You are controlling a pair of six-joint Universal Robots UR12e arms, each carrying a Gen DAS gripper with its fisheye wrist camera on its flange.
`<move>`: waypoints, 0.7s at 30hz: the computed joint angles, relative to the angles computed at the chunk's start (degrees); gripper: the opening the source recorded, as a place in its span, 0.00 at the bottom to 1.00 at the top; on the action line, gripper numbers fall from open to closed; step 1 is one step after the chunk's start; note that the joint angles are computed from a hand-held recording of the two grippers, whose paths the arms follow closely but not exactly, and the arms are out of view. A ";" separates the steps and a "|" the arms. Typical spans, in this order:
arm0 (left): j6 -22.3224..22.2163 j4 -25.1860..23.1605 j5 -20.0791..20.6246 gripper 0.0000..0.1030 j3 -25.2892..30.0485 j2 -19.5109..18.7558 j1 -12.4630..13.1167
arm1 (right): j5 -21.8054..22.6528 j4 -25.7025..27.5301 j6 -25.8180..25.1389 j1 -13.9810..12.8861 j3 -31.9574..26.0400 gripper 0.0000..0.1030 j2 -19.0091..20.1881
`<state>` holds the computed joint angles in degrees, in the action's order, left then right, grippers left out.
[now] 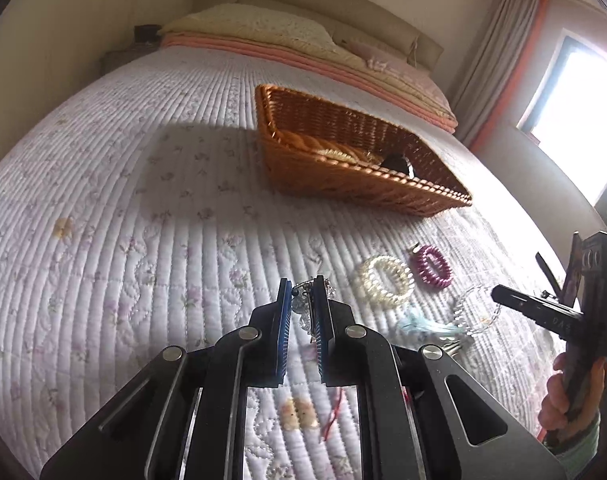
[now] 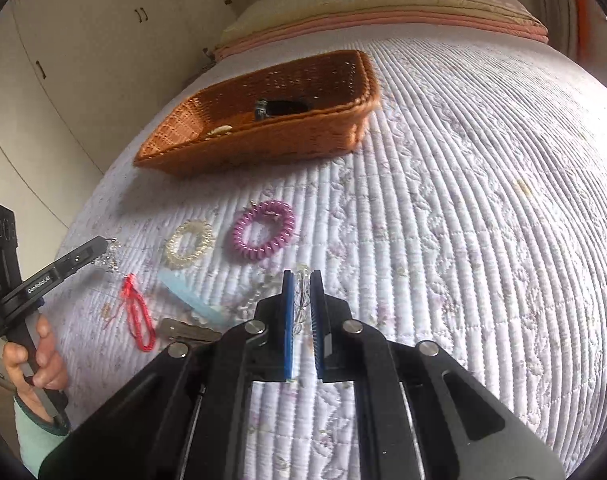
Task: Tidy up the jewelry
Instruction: 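Close the right tool on the clear bead bracelet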
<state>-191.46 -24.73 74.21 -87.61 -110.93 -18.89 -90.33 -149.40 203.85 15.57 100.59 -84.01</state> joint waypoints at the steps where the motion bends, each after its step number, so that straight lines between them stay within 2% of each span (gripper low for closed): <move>1: 0.17 -0.37 0.62 0.09 -0.03 -0.15 -0.07 | -0.07 0.26 0.38 -0.20 0.23 0.06 -0.06; 3: 0.28 -0.99 1.02 0.09 0.00 -0.41 -0.10 | -0.25 1.74 0.27 -0.55 0.37 0.06 -0.03; 5: 0.50 -0.40 1.11 0.09 -0.12 -0.46 -0.13 | -2.52 3.40 -0.85 -0.10 -0.09 0.06 0.47; 8: 1.24 -0.07 0.95 0.09 -0.27 -0.45 -0.17 | -2.66 2.62 -0.93 -0.01 0.05 0.10 0.70; 10: 1.47 -0.14 0.90 0.09 -0.37 -0.49 -0.22 | -2.34 2.09 -1.00 -0.03 0.09 0.20 0.74; 12: 1.49 0.41 0.37 0.09 -0.61 -0.47 -0.13 | -5.40 2.71 -1.50 0.65 -0.50 0.24 1.08; 15: 1.42 1.04 -0.62 0.09 -0.93 -0.43 0.03 | -8.74 5.23 -2.88 1.58 -1.89 0.24 2.01; 18: 1.52 1.41 -0.71 0.09 -1.06 -0.45 0.01 | -13.51 6.55 -5.55 3.22 -3.11 0.21 3.13; 19: 1.67 1.52 -0.63 0.09 -1.07 -0.44 -0.03 | -14.03 6.54 -6.53 3.56 -3.32 0.10 3.36; 20: 1.84 1.58 -0.46 0.09 -1.07 -0.42 -0.10 | -13.94 6.24 -7.62 3.87 -3.46 0.06 3.52; 21: 1.97 1.59 -0.24 0.09 -1.04 -0.38 -0.19 | -14.80 6.07 -7.79 4.22 -3.57 0.06 3.63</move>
